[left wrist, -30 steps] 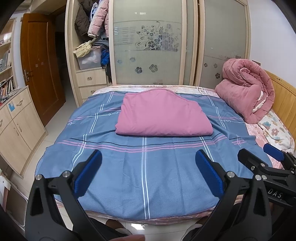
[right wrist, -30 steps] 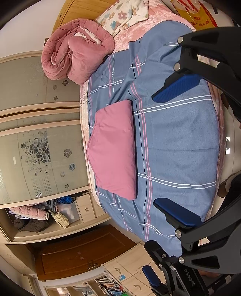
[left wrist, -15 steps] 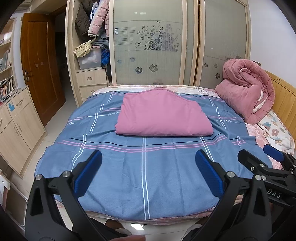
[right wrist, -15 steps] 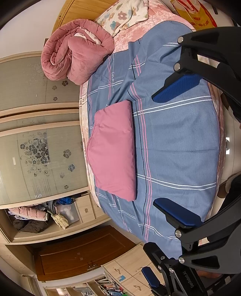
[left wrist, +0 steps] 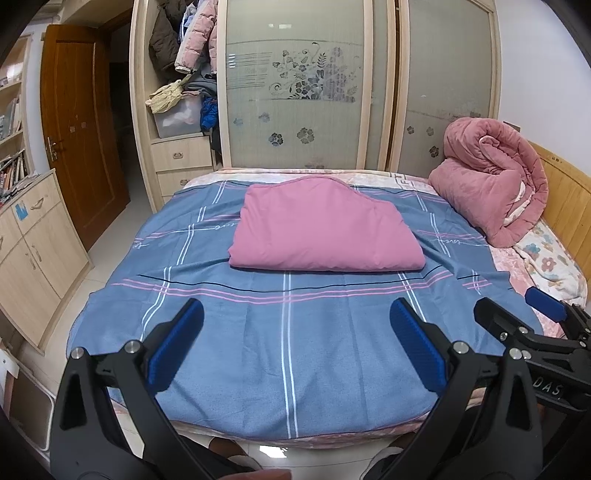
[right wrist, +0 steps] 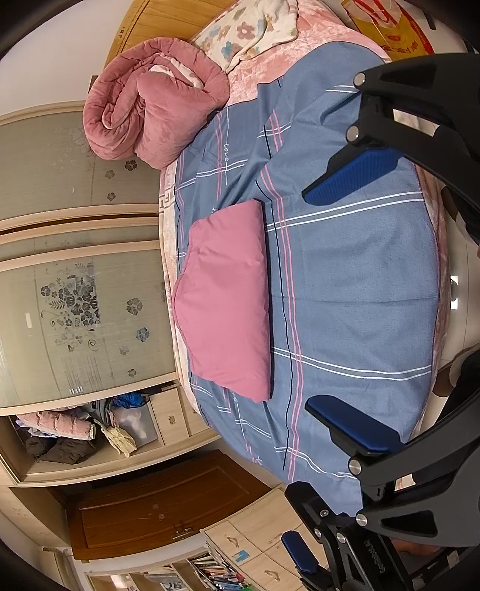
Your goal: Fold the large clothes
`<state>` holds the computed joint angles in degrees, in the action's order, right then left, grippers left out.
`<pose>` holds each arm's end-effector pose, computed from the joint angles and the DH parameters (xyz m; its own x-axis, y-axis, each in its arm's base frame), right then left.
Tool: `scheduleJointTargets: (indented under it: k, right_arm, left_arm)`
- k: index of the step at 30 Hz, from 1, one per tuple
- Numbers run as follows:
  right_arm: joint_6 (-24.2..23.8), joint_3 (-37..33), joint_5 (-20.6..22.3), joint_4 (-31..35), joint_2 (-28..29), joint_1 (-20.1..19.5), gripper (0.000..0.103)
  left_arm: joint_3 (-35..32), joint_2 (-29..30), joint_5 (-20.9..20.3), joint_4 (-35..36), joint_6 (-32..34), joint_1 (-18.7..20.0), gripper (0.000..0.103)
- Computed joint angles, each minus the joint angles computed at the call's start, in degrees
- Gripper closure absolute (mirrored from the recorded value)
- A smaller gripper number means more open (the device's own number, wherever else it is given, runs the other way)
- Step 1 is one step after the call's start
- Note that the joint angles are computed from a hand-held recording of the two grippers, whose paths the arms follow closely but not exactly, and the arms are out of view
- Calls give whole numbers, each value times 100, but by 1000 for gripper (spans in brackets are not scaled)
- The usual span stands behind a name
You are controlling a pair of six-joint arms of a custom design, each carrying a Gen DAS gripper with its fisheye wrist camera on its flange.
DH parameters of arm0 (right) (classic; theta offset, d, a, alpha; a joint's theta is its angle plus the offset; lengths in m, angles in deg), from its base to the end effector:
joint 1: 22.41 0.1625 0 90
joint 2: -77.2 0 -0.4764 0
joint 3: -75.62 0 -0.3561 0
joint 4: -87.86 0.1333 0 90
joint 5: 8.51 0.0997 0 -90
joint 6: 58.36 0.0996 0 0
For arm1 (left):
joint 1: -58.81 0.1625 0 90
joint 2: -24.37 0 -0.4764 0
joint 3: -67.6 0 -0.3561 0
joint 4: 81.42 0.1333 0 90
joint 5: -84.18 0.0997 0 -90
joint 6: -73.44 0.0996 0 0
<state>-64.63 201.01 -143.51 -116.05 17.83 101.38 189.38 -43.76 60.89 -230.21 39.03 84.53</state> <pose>0.3340 -0.3860 0.2738 -0.8334 -0.0184 0.5523 -0.4667 0.5586 -0.6856 -0.3451 -0.4157 0.2875 -0.7098 0.0202 -0.7041 0.6014 0.5377 -0.5909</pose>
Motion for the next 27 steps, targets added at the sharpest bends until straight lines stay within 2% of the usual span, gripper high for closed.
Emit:
scheduleJointTargets:
  k: [13, 19, 27]
  right_arm:
    - [-27, -35, -22, 9, 38, -8, 1]
    - [-42, -67, -25, 17, 60, -18, 1]
    - [-38, -73, -21, 25, 67, -17, 1]
  left_arm:
    - [138, 25, 57, -590, 305, 10, 2]
    - [159, 120, 288, -514, 358, -55, 2]
    - [165, 137, 355, -523, 320, -67, 2]
